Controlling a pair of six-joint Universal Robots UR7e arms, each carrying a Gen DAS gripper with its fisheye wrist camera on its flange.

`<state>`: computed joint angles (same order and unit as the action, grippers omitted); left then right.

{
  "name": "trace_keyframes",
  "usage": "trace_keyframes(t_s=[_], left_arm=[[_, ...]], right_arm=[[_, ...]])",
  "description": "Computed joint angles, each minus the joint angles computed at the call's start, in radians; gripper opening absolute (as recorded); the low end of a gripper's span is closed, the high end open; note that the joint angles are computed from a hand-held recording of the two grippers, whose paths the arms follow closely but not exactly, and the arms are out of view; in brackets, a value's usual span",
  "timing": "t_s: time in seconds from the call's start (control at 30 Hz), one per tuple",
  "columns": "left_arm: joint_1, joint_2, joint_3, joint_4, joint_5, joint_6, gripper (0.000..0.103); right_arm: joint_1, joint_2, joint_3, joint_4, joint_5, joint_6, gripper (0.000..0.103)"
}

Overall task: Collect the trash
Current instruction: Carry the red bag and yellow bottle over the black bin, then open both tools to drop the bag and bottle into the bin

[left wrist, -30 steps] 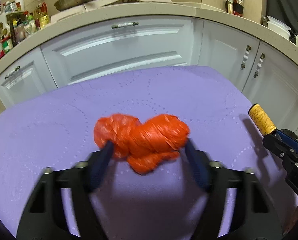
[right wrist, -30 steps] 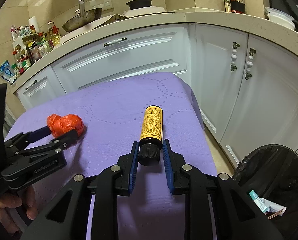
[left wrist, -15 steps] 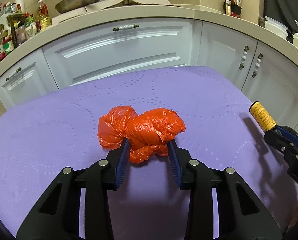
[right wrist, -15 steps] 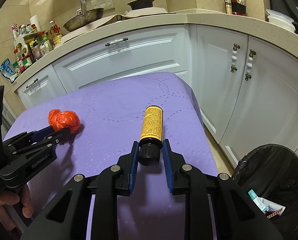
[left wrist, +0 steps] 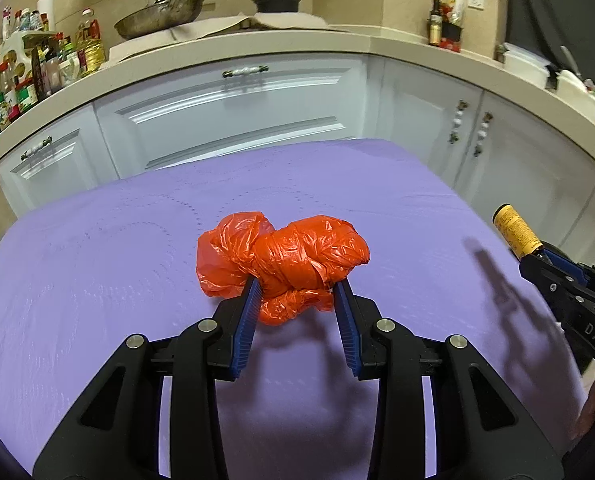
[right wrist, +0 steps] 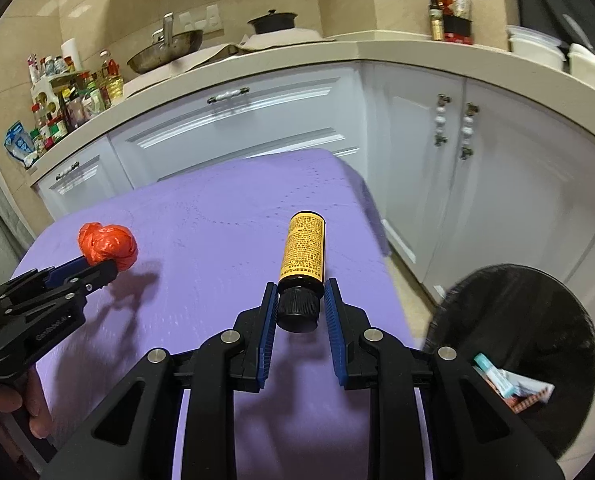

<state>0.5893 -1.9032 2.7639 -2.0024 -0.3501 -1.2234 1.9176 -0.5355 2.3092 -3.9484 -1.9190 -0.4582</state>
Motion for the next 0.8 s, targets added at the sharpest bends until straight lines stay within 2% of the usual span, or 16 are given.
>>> trace_keyframes(t_s=[0.07,0.13,0.23,0.33,0.47,0.67,0.8], left_arm=[[-0.061,-0.010,-0.001,0.073,-0.022,-0.062,0.035],[-0.109,0.005,0.001,0.094,-0.039,-0.094,0.035],[-0.171,0.078,0.011,0.011,-0.066,-0.081,0.035],[-0.210,0.201,0.023,-0.173,-0.090,-0.012,0.035],[-0.231,0.444,0.023,-0.524,-0.115,0.140,0.035],[-0.231,0.740,-0.025,-0.932,-0.150,0.356,0.035],[-0.211,0.895,-0.077,-1.141,-0.166,0.496,0.035]], right_arm=[[-0.008,-0.018,0.036,-0.042,-0.011,-0.003,0.025],[-0.021,-0.038,0.077,-0.094,-0.024,-0.008,0.025],[-0.046,-0.062,0.132,-0.176,-0.042,-0.014,0.025],[-0.080,-0.089,0.182,-0.246,-0.062,-0.023,0.025],[-0.133,-0.121,0.236,-0.326,-0.070,-0.032,0.025],[-0.202,-0.146,0.286,-0.425,-0.073,-0.064,0.025],[-0.251,-0.166,0.295,-0.444,-0.049,-0.080,0.025]])
